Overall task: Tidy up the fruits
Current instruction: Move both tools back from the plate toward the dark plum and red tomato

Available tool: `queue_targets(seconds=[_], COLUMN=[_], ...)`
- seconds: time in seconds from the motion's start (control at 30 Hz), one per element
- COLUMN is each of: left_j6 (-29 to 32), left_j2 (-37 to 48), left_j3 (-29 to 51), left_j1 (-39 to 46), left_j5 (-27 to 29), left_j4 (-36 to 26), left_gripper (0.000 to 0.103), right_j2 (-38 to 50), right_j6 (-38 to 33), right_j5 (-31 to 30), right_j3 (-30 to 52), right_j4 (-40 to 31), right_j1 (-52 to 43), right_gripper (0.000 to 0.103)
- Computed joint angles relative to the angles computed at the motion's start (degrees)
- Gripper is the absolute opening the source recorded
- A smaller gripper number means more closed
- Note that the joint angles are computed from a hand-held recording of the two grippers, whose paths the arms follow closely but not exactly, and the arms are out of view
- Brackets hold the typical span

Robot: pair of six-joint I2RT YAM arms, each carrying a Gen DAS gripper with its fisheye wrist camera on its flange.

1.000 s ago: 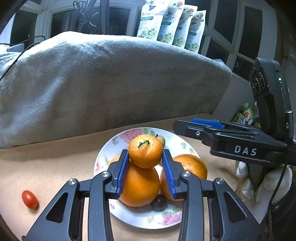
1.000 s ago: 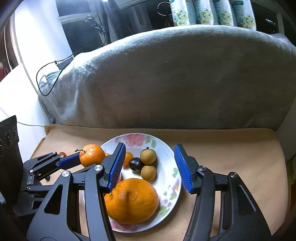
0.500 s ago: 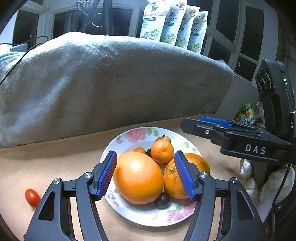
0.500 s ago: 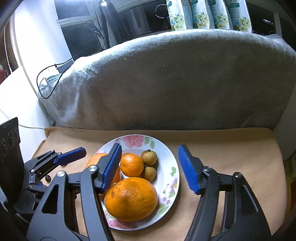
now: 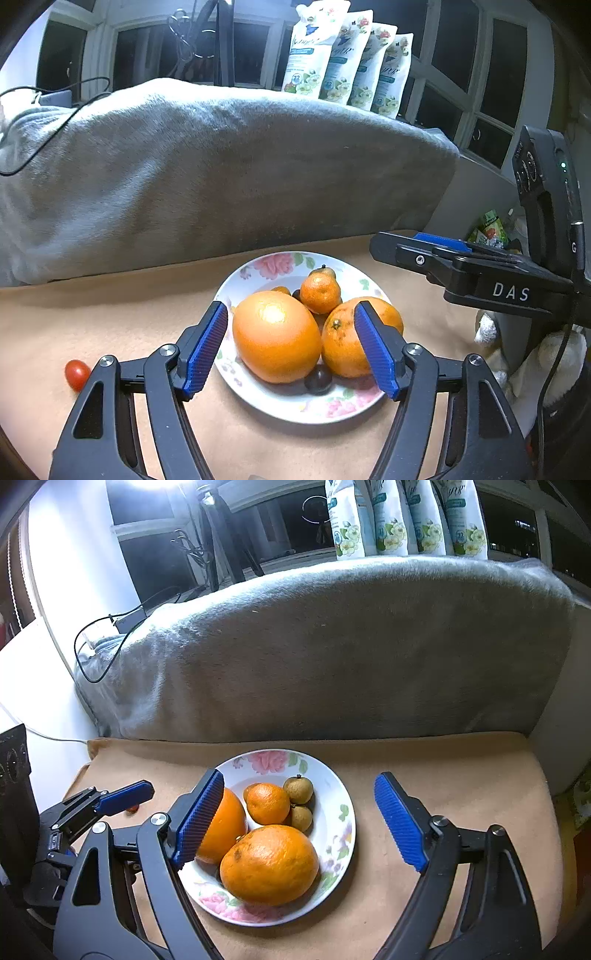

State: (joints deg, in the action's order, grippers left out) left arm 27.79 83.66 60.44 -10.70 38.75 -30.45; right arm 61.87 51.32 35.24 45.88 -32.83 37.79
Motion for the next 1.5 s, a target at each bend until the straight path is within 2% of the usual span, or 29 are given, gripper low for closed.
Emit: queue_targets(seconds=[0.33, 0.63, 0.93, 1.17, 1.5], left_j6=[4.1, 9.3, 17.0, 19.0, 22.2], left_j2=[-4.0, -3.9, 1.4, 5.7, 11.5], left_j3=[-0.6, 1.1, 5.5, 6.9, 8.7], left_j1=[6.2, 14.7, 25.0, 32.0, 37.8], left_j5=[3.2, 6.5, 9.7, 9.3, 7.6], left_j4=[-4.4, -9.2, -15.4, -14.5, -14.7], left_gripper=[0.072, 0.072, 0.072, 0.072, 0.071], right_j2=[4.2, 10.4, 18.5, 24.5, 32.6], right_j6=[4.2, 3.4, -2.3, -6.5, -11.2], right_j5=[6.2, 9.2, 7.7, 5.1, 2.3], right_j3=[5.7, 11.2, 16.5, 19.9, 26.4], right_j4=[-5.1, -4.2, 1.2, 5.3, 7.1], right_j1=[7.8, 12.8, 14.4, 14.0, 14.7], right_gripper=[0.088, 0.088, 0.088, 0.088, 0.088])
